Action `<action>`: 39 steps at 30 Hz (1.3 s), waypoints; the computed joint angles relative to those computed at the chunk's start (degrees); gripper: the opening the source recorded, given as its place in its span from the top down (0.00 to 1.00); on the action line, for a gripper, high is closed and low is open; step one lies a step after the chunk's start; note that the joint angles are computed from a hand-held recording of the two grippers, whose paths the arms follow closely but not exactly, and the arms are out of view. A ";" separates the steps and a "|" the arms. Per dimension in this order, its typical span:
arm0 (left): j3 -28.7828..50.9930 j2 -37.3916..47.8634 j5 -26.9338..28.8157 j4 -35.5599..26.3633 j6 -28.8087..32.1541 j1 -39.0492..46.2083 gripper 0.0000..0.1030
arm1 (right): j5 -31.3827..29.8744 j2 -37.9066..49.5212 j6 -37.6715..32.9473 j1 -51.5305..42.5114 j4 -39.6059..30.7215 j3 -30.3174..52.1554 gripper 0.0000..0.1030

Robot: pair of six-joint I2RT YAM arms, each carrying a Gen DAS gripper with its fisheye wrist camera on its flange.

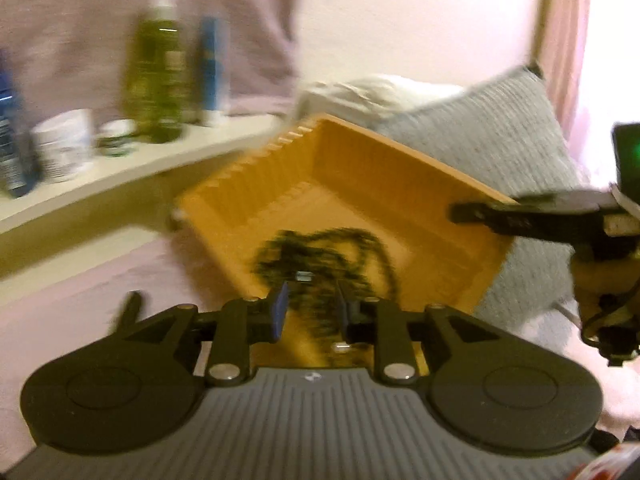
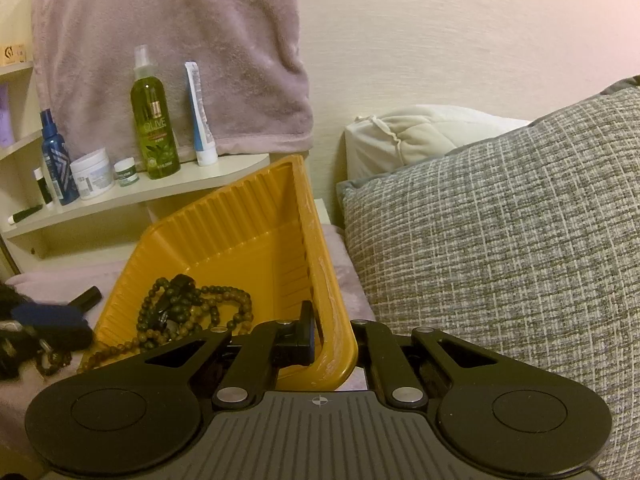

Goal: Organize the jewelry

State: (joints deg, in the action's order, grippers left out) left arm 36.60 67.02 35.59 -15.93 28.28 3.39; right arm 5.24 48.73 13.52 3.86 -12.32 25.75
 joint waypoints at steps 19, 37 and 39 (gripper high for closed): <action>1.35 9.63 -0.71 5.69 6.57 30.05 0.78 | 1.46 0.86 0.49 1.14 0.36 0.09 0.94; -3.10 13.57 -8.93 10.76 39.34 21.75 0.78 | 1.44 1.27 -0.05 0.87 0.29 0.11 0.94; 1.11 15.83 -8.71 5.45 42.78 21.76 0.79 | 1.39 1.33 -0.13 0.82 0.32 0.11 0.94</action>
State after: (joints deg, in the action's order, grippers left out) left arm 37.71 82.86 26.88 -10.48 71.06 25.14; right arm 6.63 50.05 13.39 4.69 -12.00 25.86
